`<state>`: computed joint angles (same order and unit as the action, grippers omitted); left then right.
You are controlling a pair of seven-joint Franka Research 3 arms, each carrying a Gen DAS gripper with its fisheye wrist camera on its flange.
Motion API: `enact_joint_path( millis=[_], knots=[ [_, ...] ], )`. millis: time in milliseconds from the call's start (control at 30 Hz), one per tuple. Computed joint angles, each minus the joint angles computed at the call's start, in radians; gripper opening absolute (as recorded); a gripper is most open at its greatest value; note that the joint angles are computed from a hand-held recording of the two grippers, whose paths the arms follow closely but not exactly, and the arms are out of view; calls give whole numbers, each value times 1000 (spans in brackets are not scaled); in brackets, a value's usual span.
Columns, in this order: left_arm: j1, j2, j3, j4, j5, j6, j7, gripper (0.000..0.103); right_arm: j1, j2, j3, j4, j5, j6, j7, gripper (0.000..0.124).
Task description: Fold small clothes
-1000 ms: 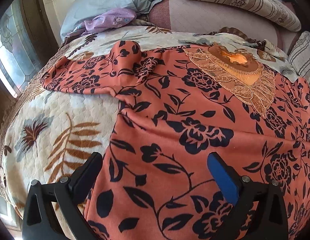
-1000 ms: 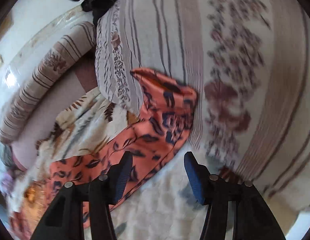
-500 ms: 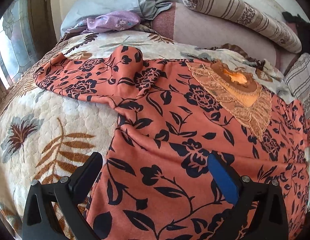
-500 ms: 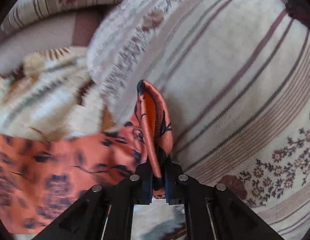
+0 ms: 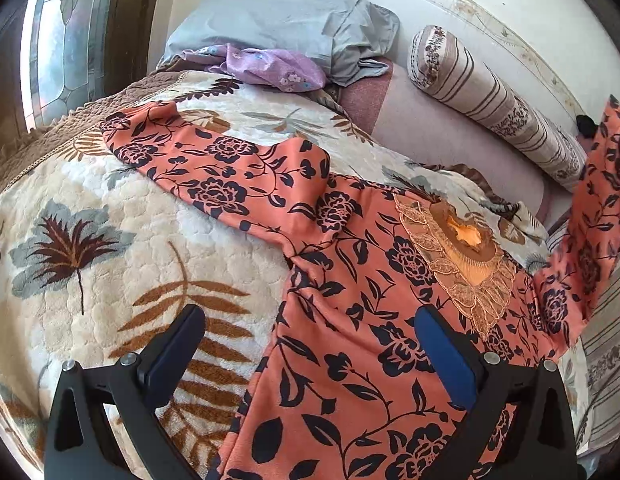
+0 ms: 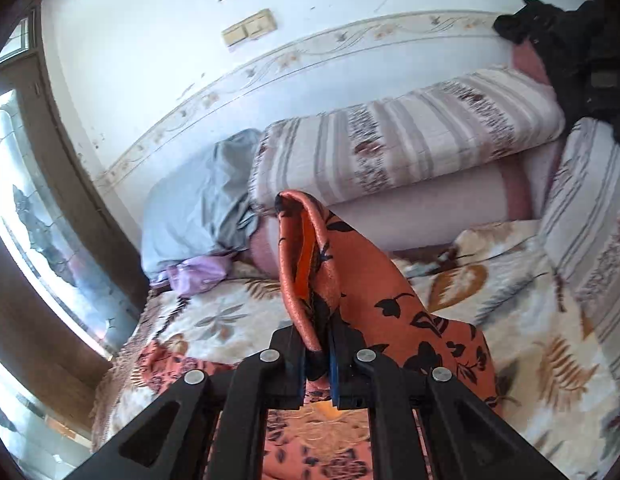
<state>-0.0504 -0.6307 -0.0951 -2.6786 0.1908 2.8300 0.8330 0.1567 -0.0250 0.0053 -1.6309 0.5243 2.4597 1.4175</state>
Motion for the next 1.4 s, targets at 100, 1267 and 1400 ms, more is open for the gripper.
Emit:
enact_joint_path(
  millis=[100,1267,1400],
  knots=[
    [-3,-7,21,-10,-20,17,-8,103,35,50,32,-55,49,45,14,8],
    [-283,422,163,389,-532,-98,325,103,-115,-74,-114,-587,691,-122,-541,95],
    [-268,512,150,433,-762,-79,295,99,-130,-63,-112,-573,717,-161,-542,95]
  ],
)
